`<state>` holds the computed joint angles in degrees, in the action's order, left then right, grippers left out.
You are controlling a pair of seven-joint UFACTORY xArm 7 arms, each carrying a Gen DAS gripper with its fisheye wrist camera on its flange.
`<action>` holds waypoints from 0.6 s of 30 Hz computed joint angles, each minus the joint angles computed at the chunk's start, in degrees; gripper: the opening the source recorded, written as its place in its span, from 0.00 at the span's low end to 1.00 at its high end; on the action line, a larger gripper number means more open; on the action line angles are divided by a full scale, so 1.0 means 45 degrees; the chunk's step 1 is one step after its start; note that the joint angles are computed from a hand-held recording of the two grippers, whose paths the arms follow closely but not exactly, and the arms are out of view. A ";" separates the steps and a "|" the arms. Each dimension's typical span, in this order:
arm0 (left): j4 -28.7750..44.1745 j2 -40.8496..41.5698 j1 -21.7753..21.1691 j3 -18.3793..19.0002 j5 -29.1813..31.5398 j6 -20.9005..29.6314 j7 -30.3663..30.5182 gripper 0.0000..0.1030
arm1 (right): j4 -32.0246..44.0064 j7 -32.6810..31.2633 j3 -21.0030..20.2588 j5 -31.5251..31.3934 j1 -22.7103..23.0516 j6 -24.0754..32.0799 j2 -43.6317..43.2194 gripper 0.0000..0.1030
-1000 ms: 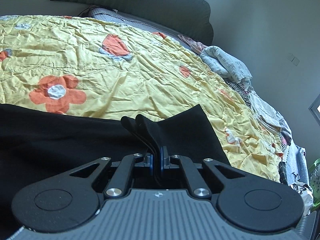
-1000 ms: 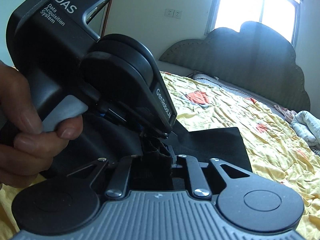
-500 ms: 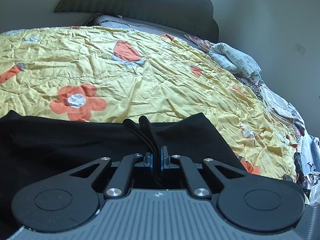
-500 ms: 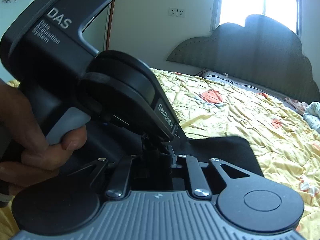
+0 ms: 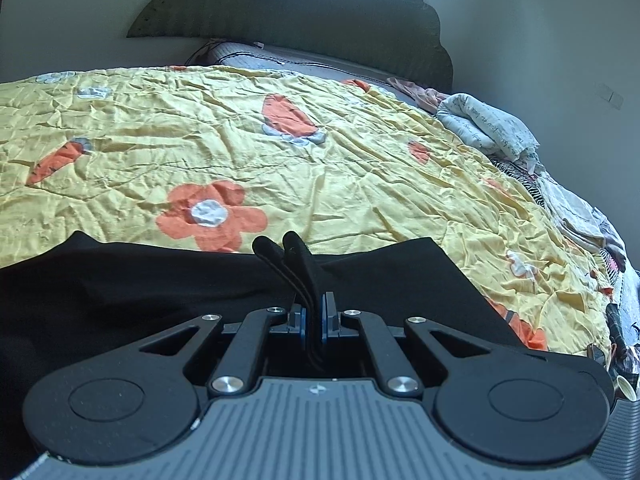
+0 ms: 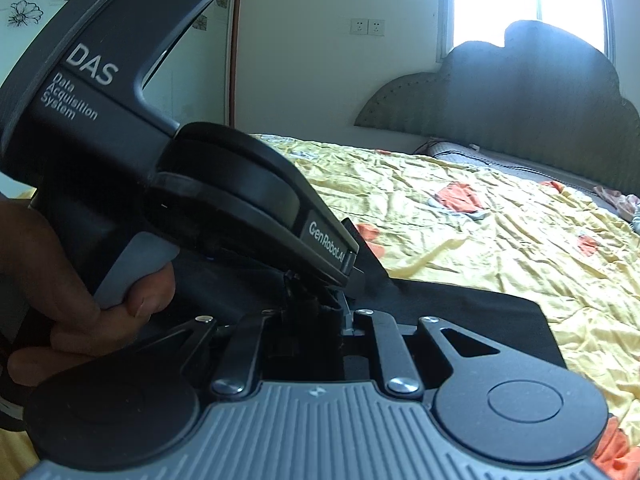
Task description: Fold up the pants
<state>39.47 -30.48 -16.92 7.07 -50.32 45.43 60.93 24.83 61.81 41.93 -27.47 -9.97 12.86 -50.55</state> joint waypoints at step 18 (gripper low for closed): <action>0.0348 0.0369 0.0613 0.0311 0.0223 0.0219 0.0161 0.05 | -0.0343 -0.0565 -0.0479 0.0188 0.0299 -0.0665 0.0115 0.14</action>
